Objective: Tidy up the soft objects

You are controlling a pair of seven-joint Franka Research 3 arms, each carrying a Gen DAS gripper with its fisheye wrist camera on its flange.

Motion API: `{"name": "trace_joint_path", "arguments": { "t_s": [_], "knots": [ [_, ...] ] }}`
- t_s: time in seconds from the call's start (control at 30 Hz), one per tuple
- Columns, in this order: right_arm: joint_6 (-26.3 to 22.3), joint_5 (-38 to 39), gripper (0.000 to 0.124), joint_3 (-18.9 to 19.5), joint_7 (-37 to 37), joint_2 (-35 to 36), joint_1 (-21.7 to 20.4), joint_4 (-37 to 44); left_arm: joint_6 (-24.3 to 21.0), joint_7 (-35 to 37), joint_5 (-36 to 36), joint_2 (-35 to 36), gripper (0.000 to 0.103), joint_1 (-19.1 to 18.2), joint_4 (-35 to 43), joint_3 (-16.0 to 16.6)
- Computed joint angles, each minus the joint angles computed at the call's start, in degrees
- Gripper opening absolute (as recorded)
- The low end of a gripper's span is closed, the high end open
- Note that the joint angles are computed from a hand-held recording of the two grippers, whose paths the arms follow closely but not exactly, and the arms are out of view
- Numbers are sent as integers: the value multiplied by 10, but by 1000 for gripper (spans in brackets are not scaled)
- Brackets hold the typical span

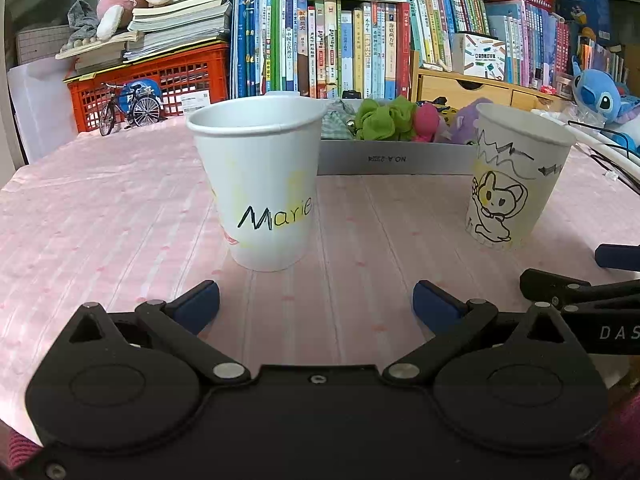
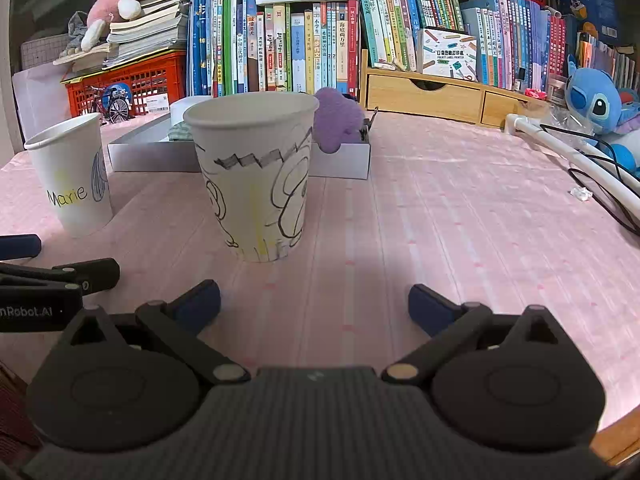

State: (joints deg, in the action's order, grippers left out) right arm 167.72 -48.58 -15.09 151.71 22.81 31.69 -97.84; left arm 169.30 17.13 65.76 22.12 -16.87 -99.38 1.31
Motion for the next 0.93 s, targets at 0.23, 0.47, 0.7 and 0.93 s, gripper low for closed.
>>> {"name": "trace_joint_path", "arguments": {
  "t_s": [0.23, 0.47, 0.7, 0.93],
  "knots": [
    [0, 2, 103, -1, -1, 0, 1, 0, 0, 0, 0, 0, 103, -1, 0, 0],
    [1, 2, 103, -2, -1, 1, 1, 1, 2, -2, 2, 1, 103, -1, 1, 2],
    [1, 2, 103, -3, -1, 2, 2, 1, 3, -5, 6, 1, 103, -2, 1, 3],
    [2, 3, 103, -3, -2, 2, 2, 1, 2, 2, 4, -1, 103, 1, 1, 0]
  ]
}}
